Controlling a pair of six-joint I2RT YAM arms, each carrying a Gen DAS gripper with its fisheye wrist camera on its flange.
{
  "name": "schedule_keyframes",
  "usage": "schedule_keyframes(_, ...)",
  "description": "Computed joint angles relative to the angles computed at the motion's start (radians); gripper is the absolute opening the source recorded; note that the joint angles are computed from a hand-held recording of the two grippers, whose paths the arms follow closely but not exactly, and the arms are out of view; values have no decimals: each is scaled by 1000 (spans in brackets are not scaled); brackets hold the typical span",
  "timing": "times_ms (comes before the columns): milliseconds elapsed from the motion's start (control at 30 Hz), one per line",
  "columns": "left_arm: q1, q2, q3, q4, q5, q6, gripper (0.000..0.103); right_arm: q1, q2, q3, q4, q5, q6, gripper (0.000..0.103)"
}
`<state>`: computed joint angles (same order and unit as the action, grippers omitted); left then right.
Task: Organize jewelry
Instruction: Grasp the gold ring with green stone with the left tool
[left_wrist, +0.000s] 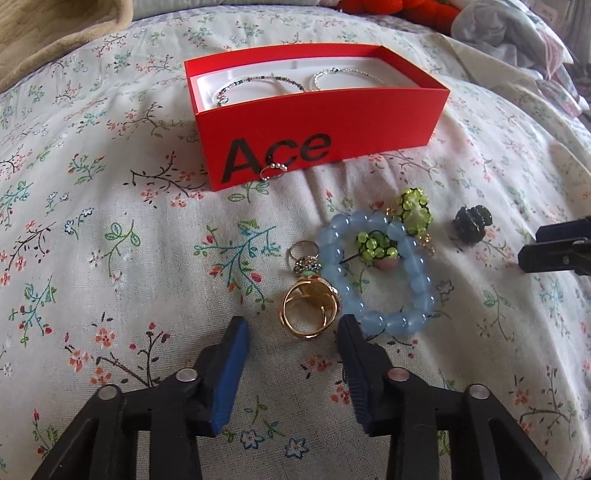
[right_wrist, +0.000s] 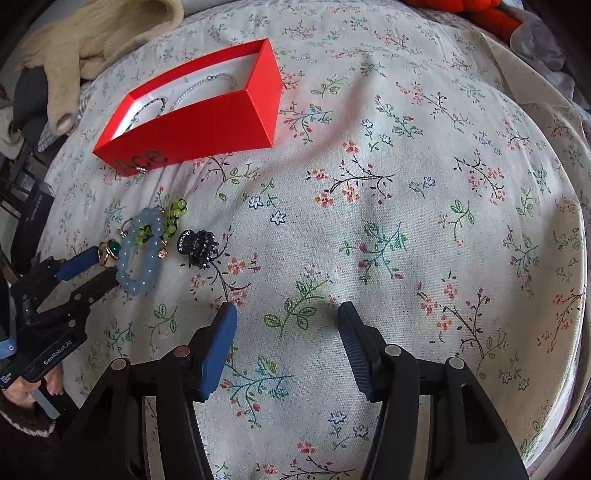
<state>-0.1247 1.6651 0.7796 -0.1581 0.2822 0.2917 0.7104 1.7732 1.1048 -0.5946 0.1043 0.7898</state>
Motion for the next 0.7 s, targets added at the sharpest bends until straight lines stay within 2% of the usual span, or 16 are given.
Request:
schedule_keyframes(133, 7, -4, 7, -11, 3, -18, 8, -4, -2, -3, -2, 0, -5, 60)
schedule_keyframes(300, 31, 5, 30, -45, 32, -44, 0, -6, 0, 4, -7, -1, -3, 60)
schedule_keyframes(467, 34, -7, 36, -67, 40, -43, 0, -4, 16, 22, -12, 2, -7, 60)
schedule_keyframes(567, 35, -8, 39, -82, 65, 11, 0, -4, 20, 26, -11, 1, -8, 60)
schedule_keyframes(600, 32, -13, 31, -72, 57, 22, 4, -5, 19, 25, -10, 0, -6, 60)
schedule_keyframes(700, 20, -9, 24, -59, 49, 33, 28, -6, 15, 19, -4, -4, -3, 60)
